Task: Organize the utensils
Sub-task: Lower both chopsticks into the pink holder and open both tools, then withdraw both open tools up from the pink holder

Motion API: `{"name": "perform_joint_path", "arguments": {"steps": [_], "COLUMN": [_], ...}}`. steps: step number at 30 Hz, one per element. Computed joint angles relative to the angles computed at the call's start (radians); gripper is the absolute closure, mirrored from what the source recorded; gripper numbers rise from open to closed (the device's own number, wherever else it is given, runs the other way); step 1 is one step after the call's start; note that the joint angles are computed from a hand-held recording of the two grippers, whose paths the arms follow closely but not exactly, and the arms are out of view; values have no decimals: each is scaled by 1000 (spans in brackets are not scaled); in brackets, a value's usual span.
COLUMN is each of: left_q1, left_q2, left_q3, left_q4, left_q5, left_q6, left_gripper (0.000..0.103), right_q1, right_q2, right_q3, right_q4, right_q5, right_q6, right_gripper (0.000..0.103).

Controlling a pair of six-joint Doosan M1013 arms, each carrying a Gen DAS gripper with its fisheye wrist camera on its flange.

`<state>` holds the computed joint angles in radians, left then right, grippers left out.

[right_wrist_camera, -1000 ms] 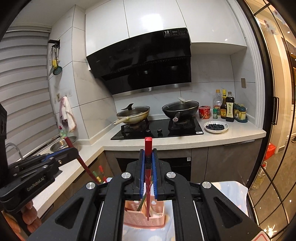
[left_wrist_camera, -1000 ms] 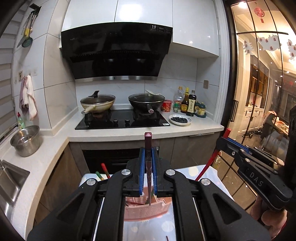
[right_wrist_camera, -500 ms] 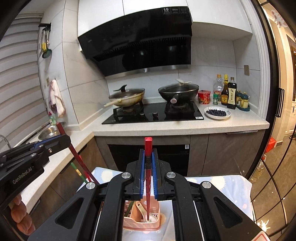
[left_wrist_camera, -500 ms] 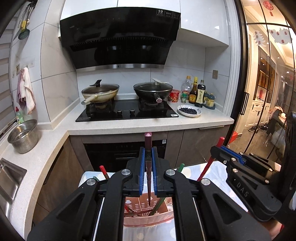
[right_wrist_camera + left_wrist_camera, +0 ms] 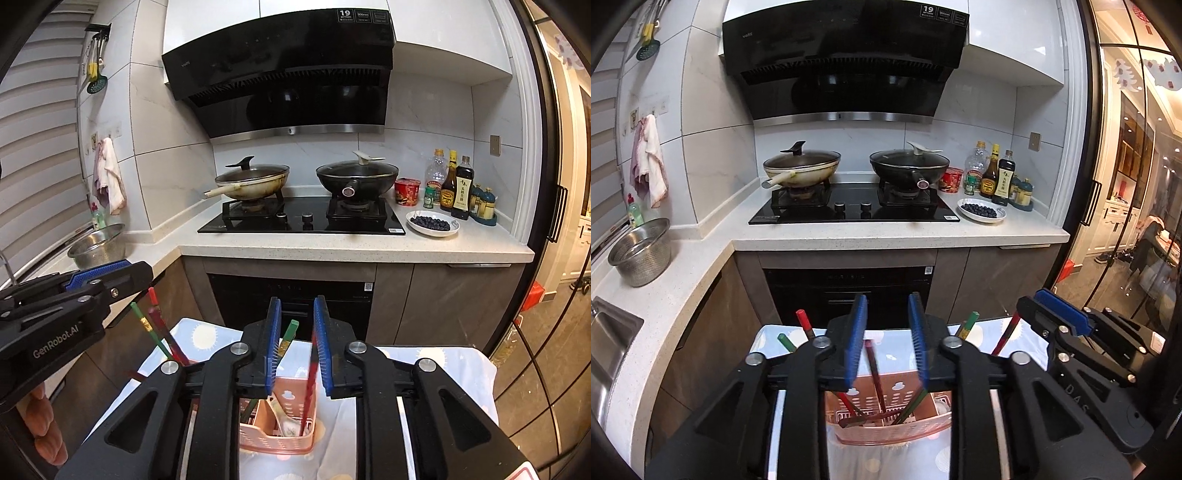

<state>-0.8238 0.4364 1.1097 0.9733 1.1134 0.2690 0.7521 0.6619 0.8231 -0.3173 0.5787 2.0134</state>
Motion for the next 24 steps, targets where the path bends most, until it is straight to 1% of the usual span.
{"name": "perform_joint_path", "arguments": {"steps": [1,3,13,18,24], "left_q1": [-2,-6,-29,-51,-81], "left_q2": [-2,-6,-34,-47,-63], "left_q3": [4,10,48,75,122], "left_q4": [5,17,36,52,52], "left_q5": [2,11,13,25,43], "left_q6": [-5,-14,-34,-59,-97], "left_gripper": [71,69,69,69,69], "right_q1": [0,1,14,24,41], "right_q2": [-3,-13,-66,-101,-152], "right_q3": [4,18,105,175,289], "right_q4": [-1,-4,-36,-69,-87], "right_q5": [-3,-12,-45,-57,-68], "right_q6": [0,4,38,67,93], "right_gripper": [84,84,84,84,84]}}
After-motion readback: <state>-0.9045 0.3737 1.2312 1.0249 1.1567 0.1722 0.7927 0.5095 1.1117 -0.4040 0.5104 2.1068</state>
